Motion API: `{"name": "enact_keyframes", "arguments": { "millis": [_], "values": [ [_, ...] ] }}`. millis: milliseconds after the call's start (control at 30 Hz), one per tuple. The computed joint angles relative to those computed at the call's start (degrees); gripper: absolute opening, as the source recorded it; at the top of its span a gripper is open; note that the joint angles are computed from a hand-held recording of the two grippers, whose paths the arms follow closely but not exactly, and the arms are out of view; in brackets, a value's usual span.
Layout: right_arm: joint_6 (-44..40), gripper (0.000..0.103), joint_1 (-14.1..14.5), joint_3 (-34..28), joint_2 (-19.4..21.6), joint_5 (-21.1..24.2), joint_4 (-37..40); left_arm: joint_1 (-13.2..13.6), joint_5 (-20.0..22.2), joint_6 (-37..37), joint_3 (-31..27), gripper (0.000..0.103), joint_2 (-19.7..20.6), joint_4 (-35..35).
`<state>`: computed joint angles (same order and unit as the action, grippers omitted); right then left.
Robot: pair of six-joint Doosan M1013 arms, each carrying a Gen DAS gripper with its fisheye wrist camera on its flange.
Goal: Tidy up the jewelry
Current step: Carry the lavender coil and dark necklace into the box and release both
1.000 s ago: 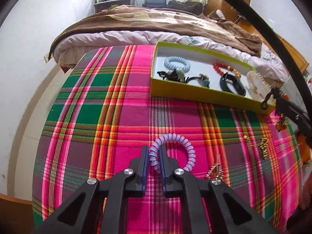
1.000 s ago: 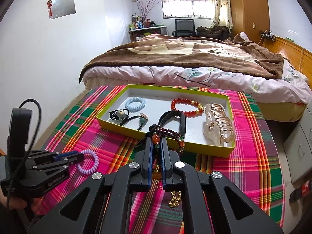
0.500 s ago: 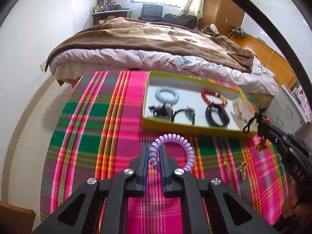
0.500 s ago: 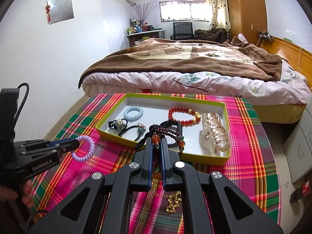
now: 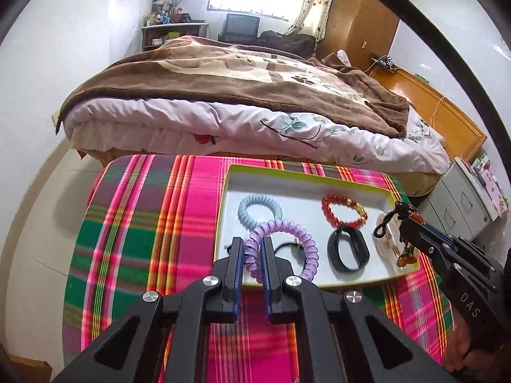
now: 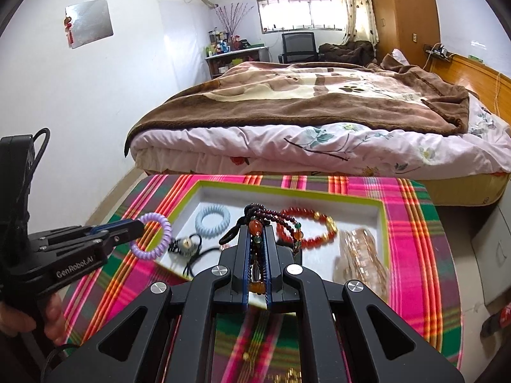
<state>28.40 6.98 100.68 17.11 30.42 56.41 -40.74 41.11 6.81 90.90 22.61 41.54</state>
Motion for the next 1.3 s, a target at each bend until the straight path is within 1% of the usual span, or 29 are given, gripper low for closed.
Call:
{"name": "enact_keyframes", "arguments": {
  "millis": [233, 333, 467, 567, 700, 867, 1300],
  "values": [
    [8.8, 0.007, 1.0, -5.3, 4.6, 2.0, -6.8, 2.6, -2.1, 4.4, -2.5, 0.011, 2.7, -4.6],
    [11.9, 0.007, 1.4, -7.2, 6.3, 2.8, -9.4, 3.8, -3.8, 7.2, -3.3, 0.01, 3.9, -8.1],
    [16.4, 0.007, 1.9, -9.6, 8.4, 4.0, -12.7, 4.7, -4.2, 9.4, -4.4, 0.011, 5.2, -10.3],
    [17.2, 0.007, 2.3, -10.7, 9.5, 4.9, -13.5, 5.3, -4.3, 10.6, -5.1, 0.011, 6.1, -11.4],
    [17.9, 0.007, 2.9, -11.6, 10.4, 5.2, -15.3, 5.6, -3.8, 12.7, -5.7, 0.011, 6.9, -13.2],
    [18.8, 0.007, 3.2, -12.2, 11.2, 6.0, -16.4, 5.9, -4.1, 13.4, -5.9, 0.011, 7.5, -14.3],
    [23.0, 0.008, 3.6, -13.3, 12.4, 6.7, -20.1, 5.9, -3.7, 13.9, -6.3, 0.011, 7.7, -14.7]
  ]
}}
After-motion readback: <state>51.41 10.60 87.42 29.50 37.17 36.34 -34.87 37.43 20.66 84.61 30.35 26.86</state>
